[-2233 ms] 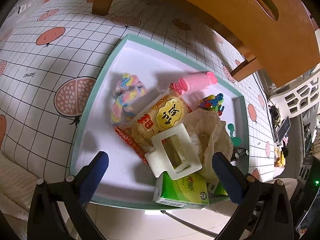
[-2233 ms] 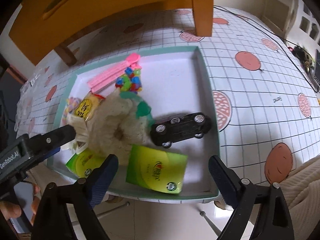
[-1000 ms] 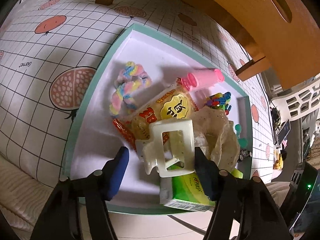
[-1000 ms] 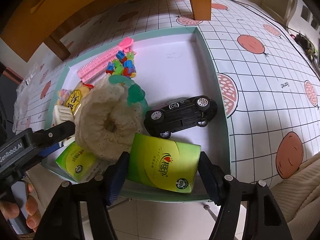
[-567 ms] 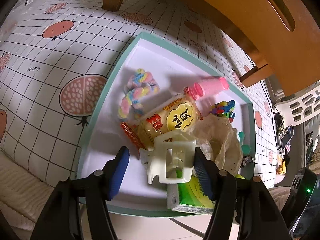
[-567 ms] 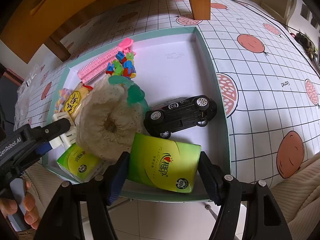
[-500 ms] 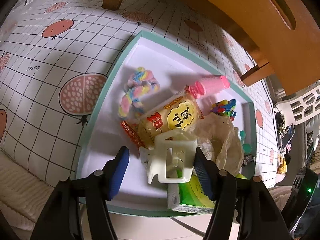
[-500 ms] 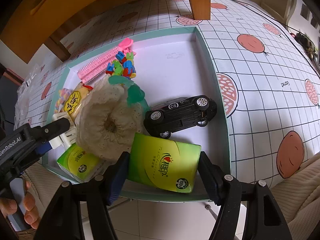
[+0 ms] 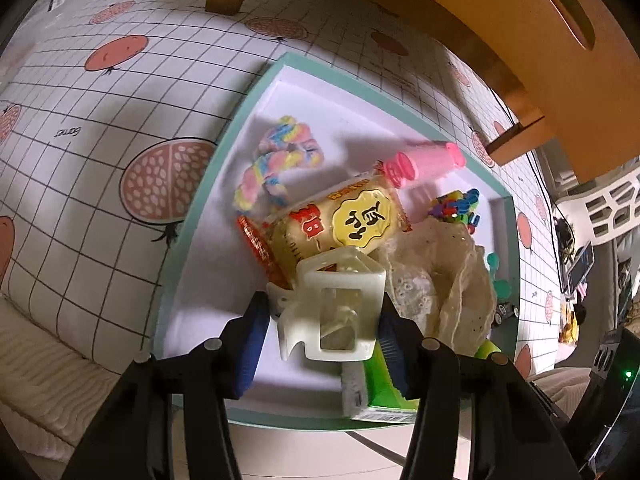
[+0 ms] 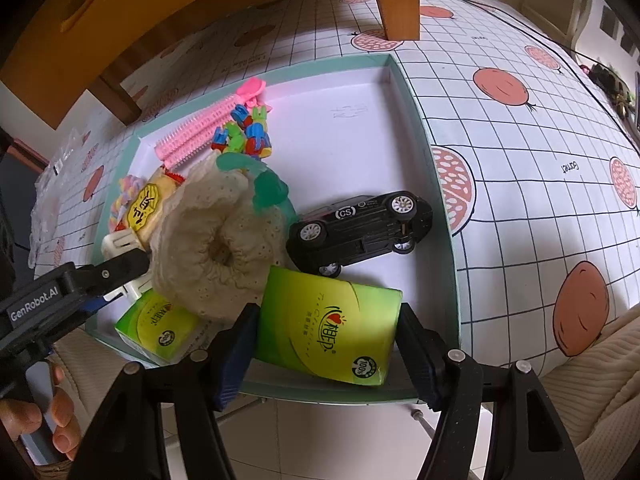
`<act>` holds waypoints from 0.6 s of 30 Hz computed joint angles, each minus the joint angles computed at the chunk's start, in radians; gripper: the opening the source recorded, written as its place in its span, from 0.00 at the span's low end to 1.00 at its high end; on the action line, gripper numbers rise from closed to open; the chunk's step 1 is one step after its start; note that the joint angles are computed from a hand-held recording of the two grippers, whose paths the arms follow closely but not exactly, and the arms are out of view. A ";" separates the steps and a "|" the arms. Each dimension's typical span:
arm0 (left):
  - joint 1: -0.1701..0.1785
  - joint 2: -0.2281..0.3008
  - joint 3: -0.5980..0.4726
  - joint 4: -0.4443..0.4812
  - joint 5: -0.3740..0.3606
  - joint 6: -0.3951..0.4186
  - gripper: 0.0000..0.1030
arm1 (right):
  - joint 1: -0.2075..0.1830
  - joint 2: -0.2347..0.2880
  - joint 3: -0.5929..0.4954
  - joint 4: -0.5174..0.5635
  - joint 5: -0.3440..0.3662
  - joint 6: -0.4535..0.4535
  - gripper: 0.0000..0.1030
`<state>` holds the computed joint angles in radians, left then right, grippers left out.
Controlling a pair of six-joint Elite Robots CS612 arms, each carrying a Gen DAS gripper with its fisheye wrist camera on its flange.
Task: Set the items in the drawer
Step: 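Grasp the white clip with the left tool while the right tool grasps the green tissue pack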
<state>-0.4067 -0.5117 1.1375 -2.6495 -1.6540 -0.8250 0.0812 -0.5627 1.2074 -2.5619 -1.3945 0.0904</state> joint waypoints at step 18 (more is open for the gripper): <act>-0.004 -0.046 0.074 -0.078 0.065 -0.036 0.53 | -0.015 -0.031 0.052 -0.107 0.037 0.036 0.67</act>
<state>-0.4111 -0.5573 1.2112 -2.7272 -1.5889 -0.8611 0.0664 -0.5942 1.2598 -2.6689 -1.3577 0.1261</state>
